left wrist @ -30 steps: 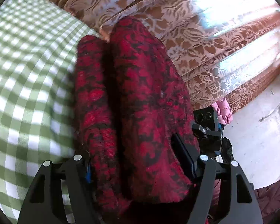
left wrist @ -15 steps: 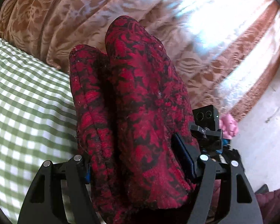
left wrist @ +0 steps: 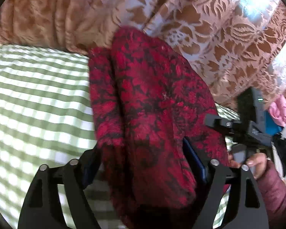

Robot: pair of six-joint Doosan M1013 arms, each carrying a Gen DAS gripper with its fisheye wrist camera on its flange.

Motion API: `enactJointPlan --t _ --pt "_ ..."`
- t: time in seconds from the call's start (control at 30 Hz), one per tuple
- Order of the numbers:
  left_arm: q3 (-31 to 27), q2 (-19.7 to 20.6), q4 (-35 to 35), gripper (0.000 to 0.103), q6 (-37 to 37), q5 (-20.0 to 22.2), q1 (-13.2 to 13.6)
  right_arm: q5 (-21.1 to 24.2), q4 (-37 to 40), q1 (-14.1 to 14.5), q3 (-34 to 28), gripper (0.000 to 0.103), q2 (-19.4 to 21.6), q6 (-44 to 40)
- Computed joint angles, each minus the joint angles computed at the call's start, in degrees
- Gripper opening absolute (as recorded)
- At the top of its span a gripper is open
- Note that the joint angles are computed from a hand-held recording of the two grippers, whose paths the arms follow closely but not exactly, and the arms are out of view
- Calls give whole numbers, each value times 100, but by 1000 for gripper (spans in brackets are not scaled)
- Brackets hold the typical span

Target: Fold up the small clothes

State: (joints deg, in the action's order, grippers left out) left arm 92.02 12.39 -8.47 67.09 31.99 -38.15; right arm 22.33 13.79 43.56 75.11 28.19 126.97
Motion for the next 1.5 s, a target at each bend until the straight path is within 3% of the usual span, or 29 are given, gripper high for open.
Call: enactJointPlan --t 0.07,0.13,0.23,0.27,0.33,0.43,0.53,0.57,0.7,0.87,1.03,1.23,1.5 --pt "85 -149 1378 90 -1257 -47 -167 364 -1477 133 -197 99 -29 1162" --pt "158 -241 2124 90 -2025 -32 -270 693 -2962 312 -389 99 -73 2201" --pt "163 -244 2958 90 -2908 236 -355 936 -4082 467 -663 99 -16 2837" --pt "168 -240 3047 90 -3057 255 -370 1220 -4462 542 -926 99 93 2969" --pt "188 -220 3158 90 -3290 289 -384 1577 -4611 594 -1261 99 255 2813" --pt "113 -70 3218 90 -3262 522 -387 2786 -4396 655 -2405 94 888 2013" --pt "191 9 3368 91 -3484 457 -354 4497 -4565 710 -3829 96 1786 1154" --pt "238 1 3372 91 -3554 355 -341 4712 -4634 726 -4042 97 1931 1121" --pt "277 -99 3408 91 -3770 344 -362 4709 -5005 791 -4043 98 1973 1276" --pt "267 -293 4308 93 -4398 736 -636 3944 -5383 880 -3018 99 1334 2207" --pt "289 -469 5036 100 -4852 1198 -902 3612 -5823 1107 -2109 99 756 3465" --pt "545 -776 5470 100 -5485 1546 -1182 3785 -6370 1501 -1481 99 375 4204" --pt "794 -1011 5557 100 -5848 2113 -1550 4226 -6794 1940 -1030 99 208 4803"
